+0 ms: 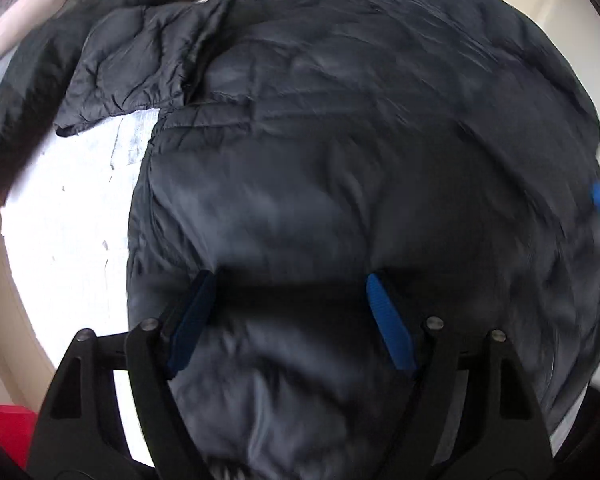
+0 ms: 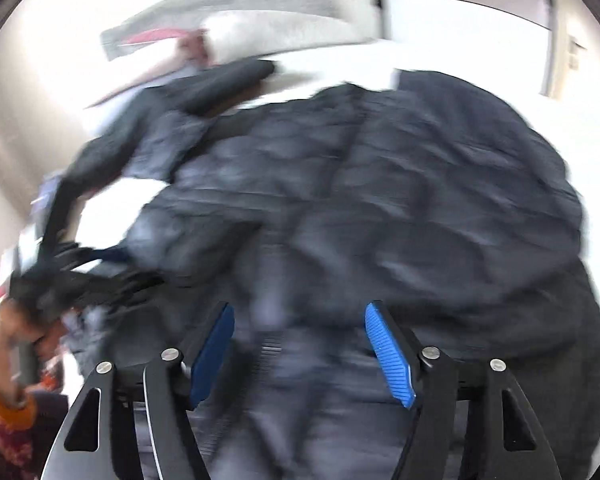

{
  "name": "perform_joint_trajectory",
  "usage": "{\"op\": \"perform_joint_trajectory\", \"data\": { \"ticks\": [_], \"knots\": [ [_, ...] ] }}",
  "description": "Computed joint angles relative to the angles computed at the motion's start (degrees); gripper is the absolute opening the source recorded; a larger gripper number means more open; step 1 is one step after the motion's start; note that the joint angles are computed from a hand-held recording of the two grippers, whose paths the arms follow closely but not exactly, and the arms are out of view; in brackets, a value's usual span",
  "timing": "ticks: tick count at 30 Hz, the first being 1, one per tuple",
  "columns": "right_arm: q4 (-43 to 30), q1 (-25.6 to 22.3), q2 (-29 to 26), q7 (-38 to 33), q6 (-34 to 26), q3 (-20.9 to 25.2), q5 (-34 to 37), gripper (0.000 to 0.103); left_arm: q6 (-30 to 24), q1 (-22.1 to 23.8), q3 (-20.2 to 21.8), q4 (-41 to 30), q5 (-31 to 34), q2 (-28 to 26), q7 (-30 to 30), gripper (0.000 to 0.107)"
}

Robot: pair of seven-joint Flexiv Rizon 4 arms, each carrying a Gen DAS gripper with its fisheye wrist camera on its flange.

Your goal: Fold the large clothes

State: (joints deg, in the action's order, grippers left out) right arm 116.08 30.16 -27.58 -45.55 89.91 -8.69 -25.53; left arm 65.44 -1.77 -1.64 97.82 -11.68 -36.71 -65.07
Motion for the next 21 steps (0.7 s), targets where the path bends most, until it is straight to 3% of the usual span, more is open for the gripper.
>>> {"op": "perform_joint_trajectory", "data": {
  "ticks": [2, 6, 9, 11, 13, 14, 15, 17, 21],
  "knots": [
    [-0.32, -2.1, 0.31, 2.08, -2.52, 1.64, 2.55, 0.07, 2.67, 2.47, -2.85, 4.45, -2.57, 2.54, 2.45, 0.078],
    [-3.44, -13.76, -2.13, 1.8, -4.44, 14.88, 12.2, 0.072, 6.53, 6.83, -8.88, 8.88, -11.0, 4.71, 6.3, 0.078],
    [-6.57, -18.15, -5.17, 1.18, -4.24, 20.54, 17.89, 0.072, 8.51, 6.03, -9.22, 9.23, -13.63, 4.65, 6.08, 0.078],
    [-7.58, -17.13, -6.39, 2.52, -2.26, 19.52, 19.55, 0.072, 8.27, 4.88, -8.56, 8.8, -14.01, 4.6, 4.82, 0.078],
    [-8.78, -17.26, -7.51, 3.64, -0.36, 19.06, 20.81, 0.069, 9.34, 5.64, -11.11, 9.98, -16.47, 5.34, 5.72, 0.078],
    [-9.56, -18.37, -8.03, 3.21, -0.31, 20.08, 20.99, 0.054, 10.08, 6.19, -12.52, 10.3, -17.83, 5.34, 6.65, 0.078],
    [-10.8, -20.58, -8.48, 1.64, -1.56, 22.26, 20.74, 0.029, 10.85, 6.49, -13.51, 10.5, -18.9, 5.18, 7.39, 0.078],
    [-12.69, -20.63, -6.75, -0.45, -9.47, 21.02, 18.01, 0.015, 11.75, 6.3, -14.57, 10.57, -20.14, 5.13, 8.04, 0.078],
    [-12.9, -12.14, -0.12, -0.55, -25.11, 8.34, 4.73, 0.009, 10.96, 3.97, -12.82, 8.95, -19.37, 4.03, 7.0, 0.078]
  ]
}}
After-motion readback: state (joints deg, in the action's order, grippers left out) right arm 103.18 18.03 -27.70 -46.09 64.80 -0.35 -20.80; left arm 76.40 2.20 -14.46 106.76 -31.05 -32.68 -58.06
